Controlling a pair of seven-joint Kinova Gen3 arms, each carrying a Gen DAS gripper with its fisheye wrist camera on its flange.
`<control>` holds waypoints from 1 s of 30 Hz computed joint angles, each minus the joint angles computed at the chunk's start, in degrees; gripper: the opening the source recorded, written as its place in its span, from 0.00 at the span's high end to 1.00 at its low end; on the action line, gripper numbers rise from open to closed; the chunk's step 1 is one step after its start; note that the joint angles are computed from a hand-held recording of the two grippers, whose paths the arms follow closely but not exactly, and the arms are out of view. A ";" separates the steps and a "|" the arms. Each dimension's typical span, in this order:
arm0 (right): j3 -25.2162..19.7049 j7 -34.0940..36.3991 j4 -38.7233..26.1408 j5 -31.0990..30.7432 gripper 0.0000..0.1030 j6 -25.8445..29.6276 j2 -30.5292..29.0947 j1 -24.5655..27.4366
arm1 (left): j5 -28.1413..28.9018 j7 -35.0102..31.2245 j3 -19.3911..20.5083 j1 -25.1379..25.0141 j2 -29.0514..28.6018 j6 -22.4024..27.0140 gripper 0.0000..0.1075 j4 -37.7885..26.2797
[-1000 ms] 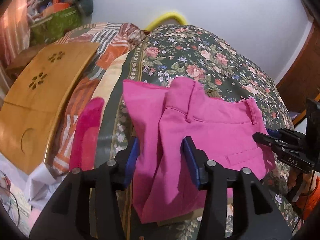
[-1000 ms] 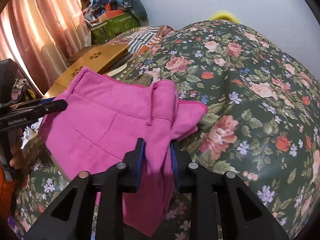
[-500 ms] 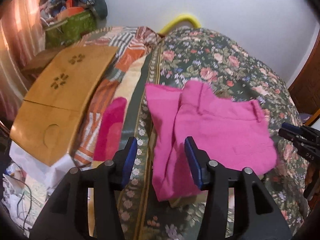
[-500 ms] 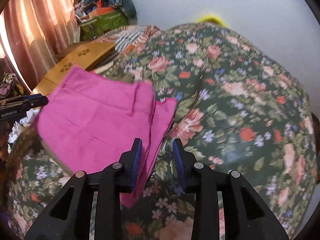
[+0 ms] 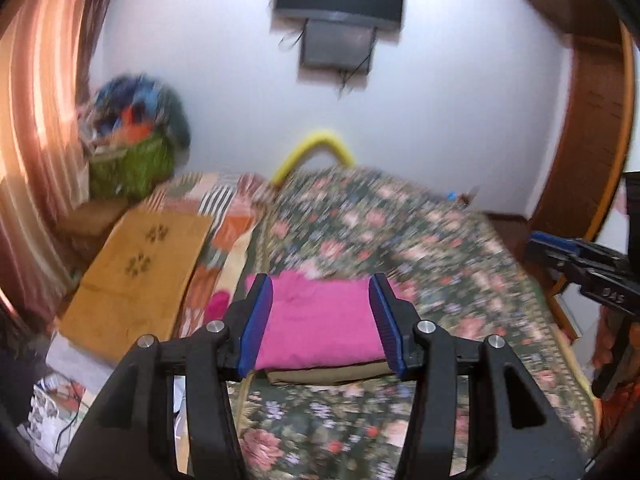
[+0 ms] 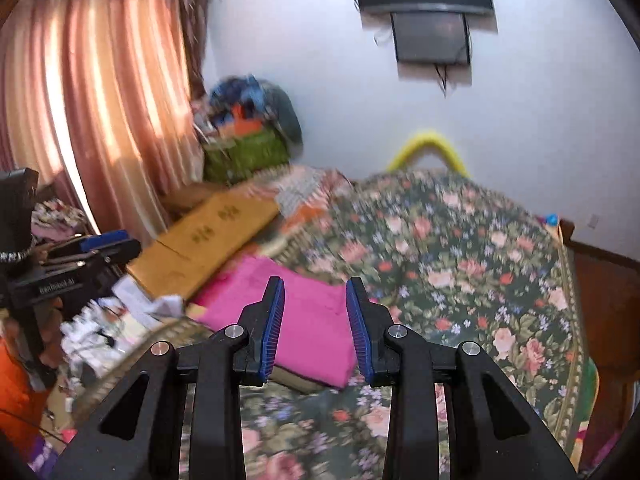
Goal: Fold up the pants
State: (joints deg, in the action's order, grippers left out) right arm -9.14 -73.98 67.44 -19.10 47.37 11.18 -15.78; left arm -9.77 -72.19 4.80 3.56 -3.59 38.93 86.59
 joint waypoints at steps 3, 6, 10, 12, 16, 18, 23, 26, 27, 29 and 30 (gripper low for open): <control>-0.56 2.14 3.57 -2.88 0.72 -2.17 -5.34 0.75 | -2.84 2.80 2.50 0.45 -5.31 -0.33 0.53 1.45; 0.00 5.02 8.06 -6.64 0.72 -5.23 -10.82 0.62 | -5.88 6.97 6.31 -1.00 -10.18 -0.20 0.51 2.98; 3.00 10.30 14.76 -14.28 0.72 -8.82 -18.24 -1.34 | -9.05 13.16 12.26 -4.99 -16.58 0.16 0.47 5.64; 4.23 11.39 17.48 -15.49 0.68 -10.53 -21.01 -3.15 | -8.10 13.43 13.13 -5.51 -19.22 0.11 0.47 6.82; 3.95 9.99 23.26 -13.13 0.52 -16.08 -26.39 -5.75 | -7.52 14.91 17.66 -9.39 -24.72 0.57 0.37 9.22; 4.20 9.40 24.94 -11.92 0.52 -17.37 -28.06 -7.34 | -6.94 14.98 19.40 -11.34 -26.75 0.91 0.34 9.98; 4.09 5.71 28.40 -8.25 0.32 -20.88 -30.89 -9.93 | -4.71 14.49 21.87 -15.30 -31.12 1.03 0.19 11.76; 2.67 2.58 29.69 -5.02 0.23 -22.32 -32.01 -9.89 | -3.30 13.27 22.65 -16.62 -32.55 1.83 0.12 12.01; 2.17 1.43 30.00 -4.01 0.19 -22.70 -32.30 -9.77 | -2.88 13.02 22.94 -17.14 -33.10 1.83 0.08 12.24; 1.44 -0.63 30.78 -2.08 0.15 -23.53 -32.92 -9.59 | -1.89 12.61 23.28 -17.97 -33.96 1.86 0.05 12.49; 0.95 -1.71 30.97 -1.04 0.13 -23.94 -32.96 -9.31 | -1.40 12.47 23.37 -18.36 -34.38 1.77 0.05 12.69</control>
State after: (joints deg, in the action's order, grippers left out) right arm -8.19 -75.69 98.41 -20.14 23.43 -21.78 -25.09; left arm -11.17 -59.73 28.17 -14.80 -37.97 40.70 99.29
